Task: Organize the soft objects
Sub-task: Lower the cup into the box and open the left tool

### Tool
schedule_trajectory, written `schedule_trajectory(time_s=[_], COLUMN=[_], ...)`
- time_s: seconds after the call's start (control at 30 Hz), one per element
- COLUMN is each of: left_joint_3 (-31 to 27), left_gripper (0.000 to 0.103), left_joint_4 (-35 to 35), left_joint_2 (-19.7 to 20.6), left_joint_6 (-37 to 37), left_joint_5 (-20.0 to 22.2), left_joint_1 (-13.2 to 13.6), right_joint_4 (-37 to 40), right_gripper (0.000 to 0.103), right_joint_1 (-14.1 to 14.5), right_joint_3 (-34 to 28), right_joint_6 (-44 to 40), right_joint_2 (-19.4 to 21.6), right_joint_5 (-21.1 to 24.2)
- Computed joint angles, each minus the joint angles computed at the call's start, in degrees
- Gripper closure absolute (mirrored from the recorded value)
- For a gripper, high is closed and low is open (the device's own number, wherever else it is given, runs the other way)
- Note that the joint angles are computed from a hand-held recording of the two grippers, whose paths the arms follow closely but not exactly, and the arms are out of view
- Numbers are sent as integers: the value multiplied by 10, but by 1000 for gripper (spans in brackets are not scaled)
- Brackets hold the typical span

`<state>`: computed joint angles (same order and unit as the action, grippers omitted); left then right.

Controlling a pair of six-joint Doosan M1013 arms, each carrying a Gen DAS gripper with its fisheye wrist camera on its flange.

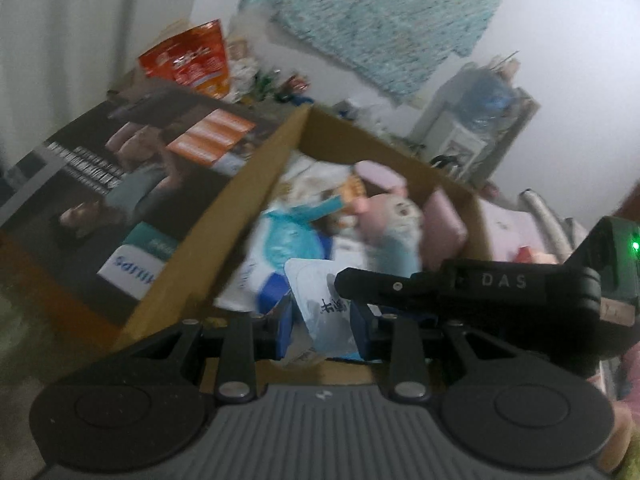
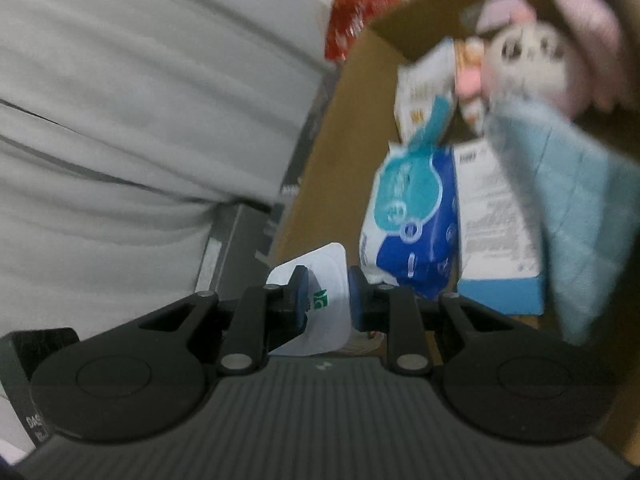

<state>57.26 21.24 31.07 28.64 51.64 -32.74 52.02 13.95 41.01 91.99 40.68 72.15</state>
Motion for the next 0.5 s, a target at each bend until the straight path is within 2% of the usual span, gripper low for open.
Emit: schedule_trajectory(time_s=[0.17,0.37,0.43,0.5], left_joint_3=[8,7,6,9], left_gripper=[72,71,70,63], left_joint_4=[-18,-42,-51,-61], left_joint_2=[0,6,7,7], left_joint_6=[5,24,24,26], left_joint_5=[11,21,25,21], left_joint_1=[6,12,13,15], right_joint_4=[-10,-16,-15,-14], right_gripper=[80,78,78,78], right_joint_1=[10,11,11,9], right_joint_3=[-38,-69,-79,-91], right_joint_6=[42,76,89,104], right_joint_2=[32,57,64,73], right_joint_5=[41,67,75,87])
